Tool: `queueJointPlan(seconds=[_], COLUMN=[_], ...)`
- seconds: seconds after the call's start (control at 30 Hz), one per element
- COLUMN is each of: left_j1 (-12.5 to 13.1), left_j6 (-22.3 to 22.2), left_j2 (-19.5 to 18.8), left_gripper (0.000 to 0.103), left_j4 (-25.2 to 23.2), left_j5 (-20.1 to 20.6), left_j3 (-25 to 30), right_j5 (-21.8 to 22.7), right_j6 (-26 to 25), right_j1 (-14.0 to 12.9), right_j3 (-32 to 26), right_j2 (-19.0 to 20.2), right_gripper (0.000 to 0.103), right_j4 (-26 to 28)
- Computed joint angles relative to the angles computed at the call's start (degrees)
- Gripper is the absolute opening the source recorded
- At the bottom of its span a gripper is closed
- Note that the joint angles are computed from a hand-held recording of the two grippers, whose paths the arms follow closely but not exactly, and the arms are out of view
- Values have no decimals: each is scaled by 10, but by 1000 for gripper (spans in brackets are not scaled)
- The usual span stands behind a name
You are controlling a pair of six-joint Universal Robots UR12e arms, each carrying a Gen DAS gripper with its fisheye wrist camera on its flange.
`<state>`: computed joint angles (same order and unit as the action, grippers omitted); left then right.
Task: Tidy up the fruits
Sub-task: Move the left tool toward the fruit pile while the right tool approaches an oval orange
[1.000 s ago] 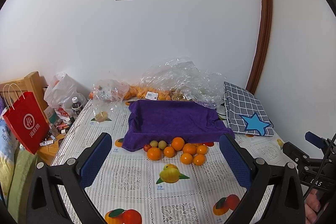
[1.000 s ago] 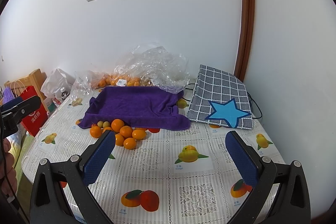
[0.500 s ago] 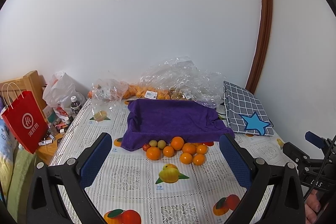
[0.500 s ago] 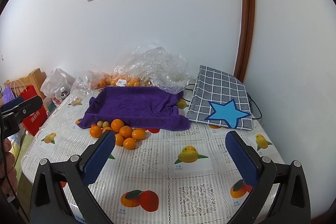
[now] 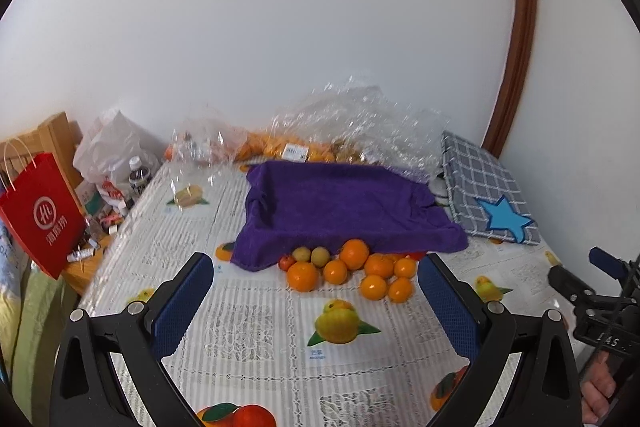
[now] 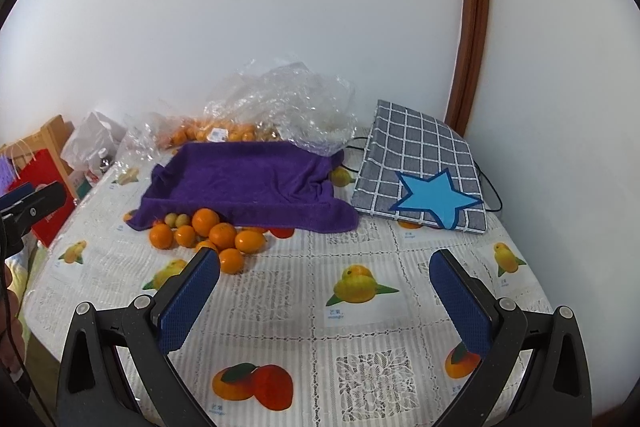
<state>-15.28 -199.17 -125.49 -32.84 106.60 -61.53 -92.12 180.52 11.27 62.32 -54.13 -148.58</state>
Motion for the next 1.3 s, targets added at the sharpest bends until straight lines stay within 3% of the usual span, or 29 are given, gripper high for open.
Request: queueJointPlan(seconds=[0.33, 0.57, 0.77, 0.97, 1.03, 1.1, 1.23, 1.3], left_j1=[20, 32, 42, 54, 56, 59, 62, 63], left_j6=[-20, -38, -36, -32, -28, -28, -22, -15], left_j2=[-24, -34, -42, -46, -48, -50, -53, -56], left_gripper=[103, 102, 95, 82, 75, 71, 68, 68], left_j4=[-52, -66, -72, -76, -78, -80, -73, -79], left_j5=[-25, -29, -45, -74, -77, -83, -103, -109], left_j3=[5, -6, -10, -12, -11, -8, -7, -3], right_j5=[-24, 37, 59, 99, 97, 100, 156, 163], right_j6=[-21, -4, -2, 18, 13, 15, 19, 12], right_j1=[7, -2, -4, -6, -3, -2, -4, -2], right_j3=[-59, -75, -113, -168, -187, -211, -250, -269], right_j2=[50, 81, 109, 143, 154, 167, 187, 197], right_gripper=[103, 100, 98, 68, 52, 47, 47, 47], right_j4=[84, 84, 114, 156, 168, 188, 214, 229])
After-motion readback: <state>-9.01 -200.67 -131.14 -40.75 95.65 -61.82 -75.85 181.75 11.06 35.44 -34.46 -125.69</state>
